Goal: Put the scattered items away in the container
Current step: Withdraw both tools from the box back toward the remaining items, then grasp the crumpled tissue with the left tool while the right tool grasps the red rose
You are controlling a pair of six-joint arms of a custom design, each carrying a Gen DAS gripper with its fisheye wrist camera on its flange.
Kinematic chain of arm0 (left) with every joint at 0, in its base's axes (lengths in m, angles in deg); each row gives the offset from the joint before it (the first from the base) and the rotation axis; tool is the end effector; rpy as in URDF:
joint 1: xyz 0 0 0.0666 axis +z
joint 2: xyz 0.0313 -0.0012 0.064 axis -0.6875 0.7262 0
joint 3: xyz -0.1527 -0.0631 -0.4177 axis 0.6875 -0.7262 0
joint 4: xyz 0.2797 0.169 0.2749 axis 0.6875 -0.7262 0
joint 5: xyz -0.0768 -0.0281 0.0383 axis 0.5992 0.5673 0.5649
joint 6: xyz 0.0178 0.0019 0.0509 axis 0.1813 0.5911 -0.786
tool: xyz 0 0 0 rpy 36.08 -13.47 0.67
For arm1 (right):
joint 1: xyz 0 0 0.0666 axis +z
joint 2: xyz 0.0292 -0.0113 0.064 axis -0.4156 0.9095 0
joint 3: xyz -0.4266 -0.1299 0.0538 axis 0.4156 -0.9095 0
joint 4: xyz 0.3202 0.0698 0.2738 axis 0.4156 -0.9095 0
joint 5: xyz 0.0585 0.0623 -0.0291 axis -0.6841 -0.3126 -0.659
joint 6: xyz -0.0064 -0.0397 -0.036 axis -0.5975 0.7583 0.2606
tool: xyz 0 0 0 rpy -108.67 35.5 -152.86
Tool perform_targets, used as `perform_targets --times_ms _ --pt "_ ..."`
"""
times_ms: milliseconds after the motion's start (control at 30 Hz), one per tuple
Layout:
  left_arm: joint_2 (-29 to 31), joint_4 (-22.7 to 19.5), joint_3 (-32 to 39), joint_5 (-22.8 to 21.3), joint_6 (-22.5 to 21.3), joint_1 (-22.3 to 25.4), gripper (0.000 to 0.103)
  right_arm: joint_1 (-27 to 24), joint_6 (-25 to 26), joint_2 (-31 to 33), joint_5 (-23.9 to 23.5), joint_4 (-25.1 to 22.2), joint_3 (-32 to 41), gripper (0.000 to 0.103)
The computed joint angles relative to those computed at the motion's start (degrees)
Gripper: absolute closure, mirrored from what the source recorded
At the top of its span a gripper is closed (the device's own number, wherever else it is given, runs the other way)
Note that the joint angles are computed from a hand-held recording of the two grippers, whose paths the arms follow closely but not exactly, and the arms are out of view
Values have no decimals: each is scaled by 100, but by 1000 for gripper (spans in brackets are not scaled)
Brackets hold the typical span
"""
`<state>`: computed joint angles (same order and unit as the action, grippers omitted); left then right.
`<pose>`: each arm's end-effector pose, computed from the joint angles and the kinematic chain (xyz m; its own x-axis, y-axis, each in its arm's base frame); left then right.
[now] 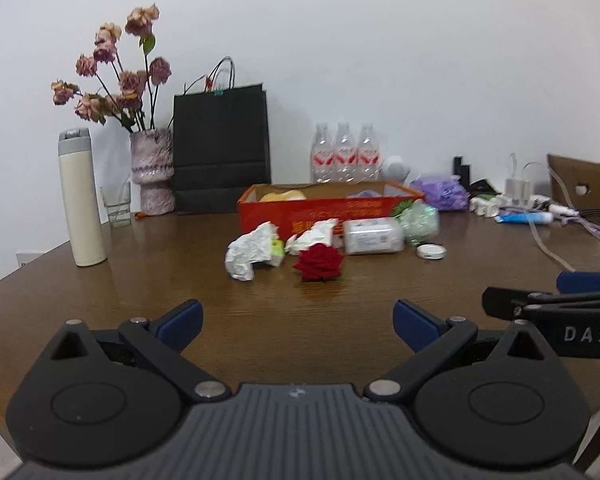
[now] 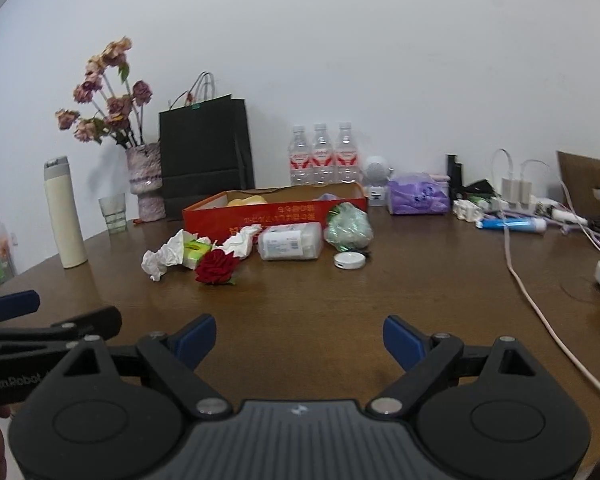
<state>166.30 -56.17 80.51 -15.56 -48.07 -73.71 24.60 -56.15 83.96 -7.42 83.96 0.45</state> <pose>0.4093 -0.2410 0.2414 -0.2208 0.2134 -0.9517 0.5527 0.8314 0.0582 0.2840 0.2795 0.2208 -0.2878 0.2120 -0.9339 0.3961 0.9142 0.0855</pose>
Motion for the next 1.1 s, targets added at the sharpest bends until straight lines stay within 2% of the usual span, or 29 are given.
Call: perform_targets --times_ms 133,233,333,433,500,533,567,600,633,700,733,767,800,867,933,1100 --pt "401 -481 784 55 -144 230 0 -635 1083 165 -717 525 249 12" --pt "833 -774 1464 128 -295 357 0 -1174 1562 430 -1457 778 585 12" --pt "1285 -1463 2244 340 -302 457 0 -1600 1994 819 -2220 892 1030 13" --pt "1721 -2174 2956 363 -227 456 9 -1860 2320 1239 -2786 778 1526 14" --pt "1963 -2566 3342 356 -200 441 24 -1952 2449 1455 -2925 681 1776 16" --pt "2071 -2734 3504 395 -179 444 28 -1987 2475 1529 -2997 629 1861 16" --pt "2168 -2895 3646 422 -135 452 38 -2031 2497 1600 -3113 572 1949 17" --pt "2239 -3045 3753 409 -69 458 52 -2072 2520 1656 -3236 519 2023 19" --pt "2299 -3203 3843 387 26 468 59 -2106 2551 1696 -3332 465 2085 20" --pt "2377 -3474 3973 352 266 505 88 -2141 2670 1768 -3359 416 2195 20" --pt "2387 -3520 3982 346 368 524 88 -2152 2737 1799 -3343 376 2255 21" --pt "2377 -3511 3957 330 441 539 89 -2163 2803 1829 -3334 353 2307 26" --pt "2335 -3470 3890 304 479 549 90 -2178 2852 1860 -3339 332 2352 37" --pt "2195 -3322 3685 318 508 575 90 -2217 2857 1916 -3418 226 2430 51" --pt "2035 -3190 3469 349 557 597 91 -2244 2784 1928 -3483 170 2440 52" --pt "1630 -2930 2832 528 597 593 91 -2195 2607 1772 -3421 226 2247 62"
